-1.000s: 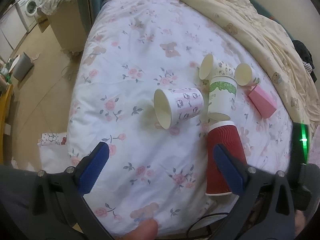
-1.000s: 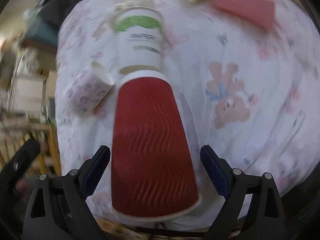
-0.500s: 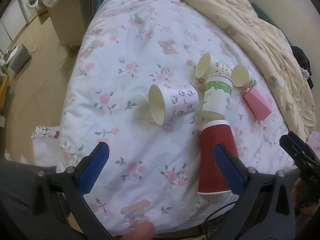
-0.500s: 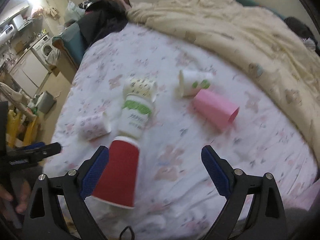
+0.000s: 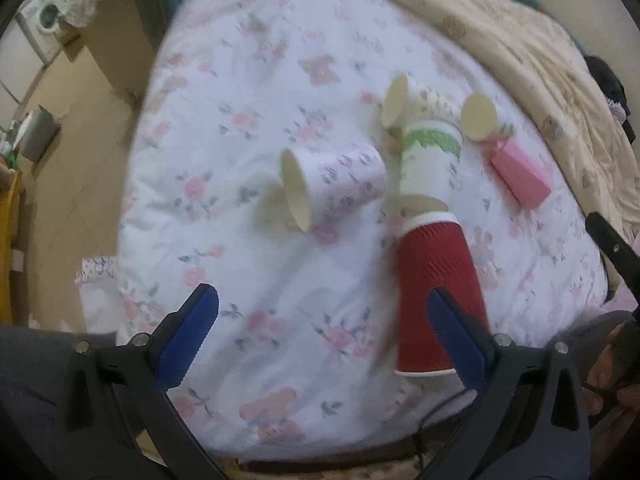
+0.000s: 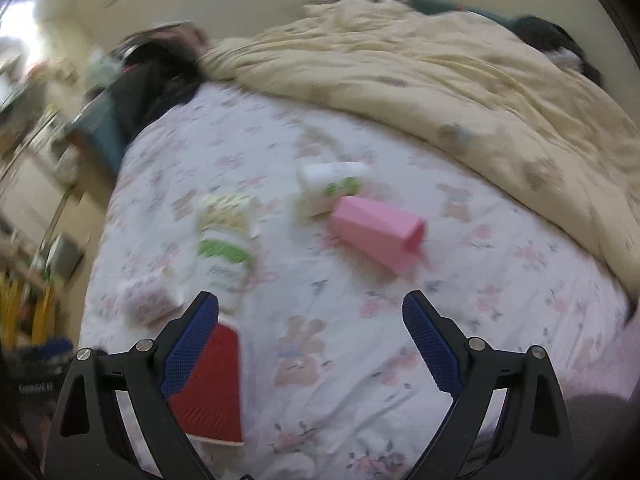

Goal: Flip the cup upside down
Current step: 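Lift the red cup with the right gripper toward the left gripper, then grasp the red cup with the left gripper while the right gripper releases it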

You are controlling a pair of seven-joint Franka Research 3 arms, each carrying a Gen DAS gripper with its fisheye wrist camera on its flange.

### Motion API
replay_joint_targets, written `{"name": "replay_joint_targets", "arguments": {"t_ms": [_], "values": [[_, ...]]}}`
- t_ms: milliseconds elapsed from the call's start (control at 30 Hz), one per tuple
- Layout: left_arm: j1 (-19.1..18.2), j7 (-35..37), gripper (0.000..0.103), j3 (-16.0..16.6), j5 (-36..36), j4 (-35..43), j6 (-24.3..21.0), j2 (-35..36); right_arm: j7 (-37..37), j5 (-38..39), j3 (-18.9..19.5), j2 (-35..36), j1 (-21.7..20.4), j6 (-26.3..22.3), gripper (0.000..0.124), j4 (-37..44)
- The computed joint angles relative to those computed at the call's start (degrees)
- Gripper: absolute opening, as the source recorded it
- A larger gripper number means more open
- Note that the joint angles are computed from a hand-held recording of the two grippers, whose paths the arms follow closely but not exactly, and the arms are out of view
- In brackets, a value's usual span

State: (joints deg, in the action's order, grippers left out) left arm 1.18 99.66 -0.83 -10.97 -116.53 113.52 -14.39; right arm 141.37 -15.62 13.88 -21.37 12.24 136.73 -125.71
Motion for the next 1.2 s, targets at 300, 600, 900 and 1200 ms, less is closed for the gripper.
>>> {"name": "replay_joint_targets", "arguments": {"t_ms": [300, 600, 900, 1200], "values": [[-2.88, -5.89, 0.101, -4.65, 1.16, 11.16, -11.67, 9.94, -0.80, 6.14, -2.03, -2.47, -0.53, 1.66, 0.096, -3.02], [-4.47, -11.06, 0.095, -7.40, 4.36, 15.43, -16.36, 17.95, -1.92, 10.28, -2.76, -2.92, -1.14, 2.91, 0.096, -4.17], [-4.16, -11.42, 0.067, -7.71, 2.83, 15.02, -17.29, 19.22, -3.41, 11.91, -2.76, -1.92, -1.16, 2.84, 0.096, -3.55], [-3.27, -7.02, 0.066, -6.71, 0.24, 12.22, -15.21, 14.50, -3.59, 11.99, -2.75, -1.64, -1.14, 2.42, 0.096, -3.35]]}}
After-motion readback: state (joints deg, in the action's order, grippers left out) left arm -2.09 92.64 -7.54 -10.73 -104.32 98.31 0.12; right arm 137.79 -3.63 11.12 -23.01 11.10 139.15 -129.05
